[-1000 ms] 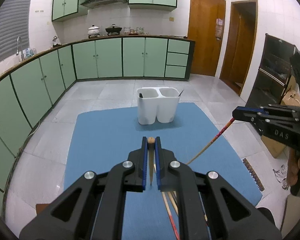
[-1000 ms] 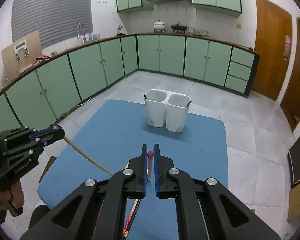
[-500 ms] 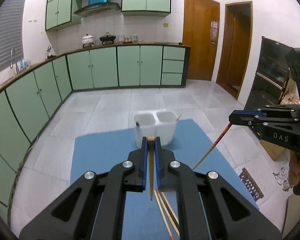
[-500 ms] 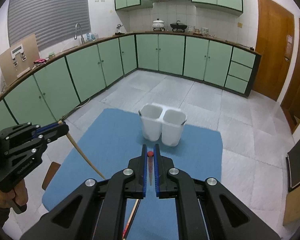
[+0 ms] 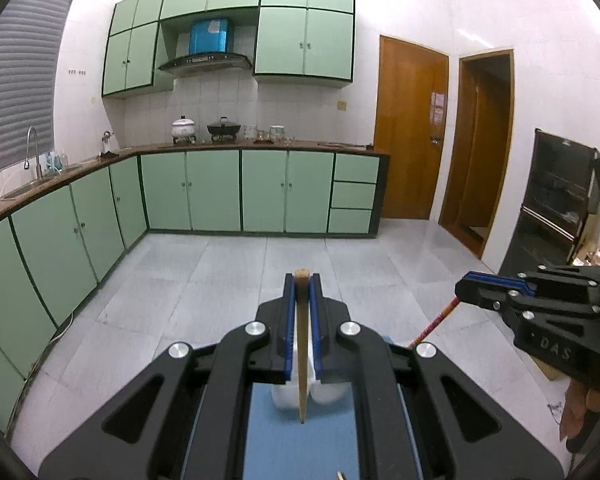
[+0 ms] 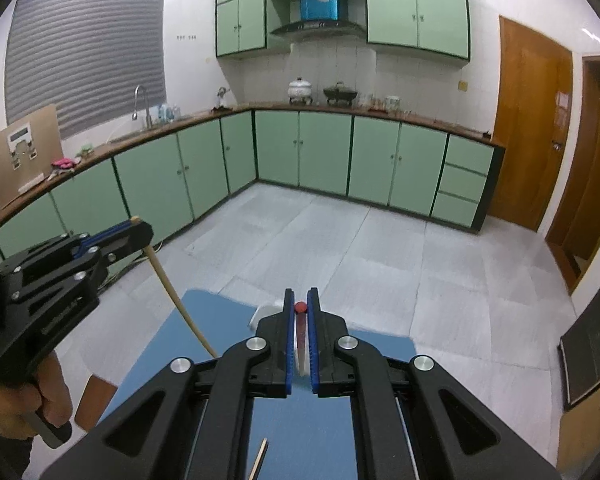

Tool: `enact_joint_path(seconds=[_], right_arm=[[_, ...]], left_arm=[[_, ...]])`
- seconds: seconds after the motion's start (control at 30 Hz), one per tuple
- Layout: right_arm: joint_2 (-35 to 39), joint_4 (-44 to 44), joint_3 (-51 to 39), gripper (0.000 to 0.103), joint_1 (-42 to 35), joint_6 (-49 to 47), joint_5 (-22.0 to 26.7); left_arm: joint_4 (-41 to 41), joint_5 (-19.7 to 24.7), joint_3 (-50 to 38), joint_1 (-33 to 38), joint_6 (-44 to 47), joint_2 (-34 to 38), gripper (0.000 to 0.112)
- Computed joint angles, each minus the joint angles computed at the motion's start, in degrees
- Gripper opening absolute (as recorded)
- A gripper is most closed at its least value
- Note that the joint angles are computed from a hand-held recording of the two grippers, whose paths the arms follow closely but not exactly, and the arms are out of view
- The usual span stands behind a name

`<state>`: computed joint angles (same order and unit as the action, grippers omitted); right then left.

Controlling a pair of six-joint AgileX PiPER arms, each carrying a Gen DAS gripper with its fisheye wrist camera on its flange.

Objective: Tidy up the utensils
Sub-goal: 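Carry both chopsticks to the white holder and lower them in, then open both tools to release the chopsticks and withdraw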

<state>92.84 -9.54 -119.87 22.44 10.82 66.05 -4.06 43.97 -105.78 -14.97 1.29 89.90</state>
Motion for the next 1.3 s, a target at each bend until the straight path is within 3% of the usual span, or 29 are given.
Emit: enact_joint_path(seconds=[0.13,0.27,0.4,0.63,0.7,0.77,0.87,1.0,1.17,1.3], right_arm=[[5.26,1.15,-4.94,0.006,-2.19,-1.84,-1.29],[10.61,2.26,-6.61,0.006,-4.11,-3.58,-4.21],[13.76,4.33,-3.67,0.006,-6.4,-4.63,-8.51],[13.87,7.72,7.07,0.007,-8.21,-5.85,-15.51],[12.4,7.79,10.25,0.017,-8.32,-5.35,-17.23],[10.17,7.23,13.47,0.021,-8.24,-4.58,-18.86],[4.72,7.18,19.93,0.021,-8.53,-4.16,-21.43],[-8.45,8.63,35.47,0.023,-9.46,-3.79,-27.25],[-24.16,8.41,53.5,0.024,-7.71,-1.88,-31.31],[-41.41,-9.71,72.95,0.027,5.33,18.8,-31.85]], left_arm=[[1.91,0.91,-10.21,-0.69,-1.46,8.94,0.006],[3.02,-1.51,-15.16,-0.6,-2.64,15.85,0.006],[3.38,-6.15,-12.98,-0.07,-3.68,18.91,0.006],[2.71,-13.56,0.07,0.42,-1.42,17.84,0.008],[1.69,-14.15,2.44,0.8,0.0,16.73,0.018],[1.52,-15.28,5.68,1.14,0.97,14.22,0.028],[0.3,-16.24,9.7,2.08,3.4,9.76,0.031],[-4.03,-19.27,21.1,4.37,8.63,-1.3,0.042],[-14.05,-20.34,39.71,8.27,19.98,-18.71,0.047],[-19.01,-20.27,56.7,11.1,26.73,-34.73,0.053]])
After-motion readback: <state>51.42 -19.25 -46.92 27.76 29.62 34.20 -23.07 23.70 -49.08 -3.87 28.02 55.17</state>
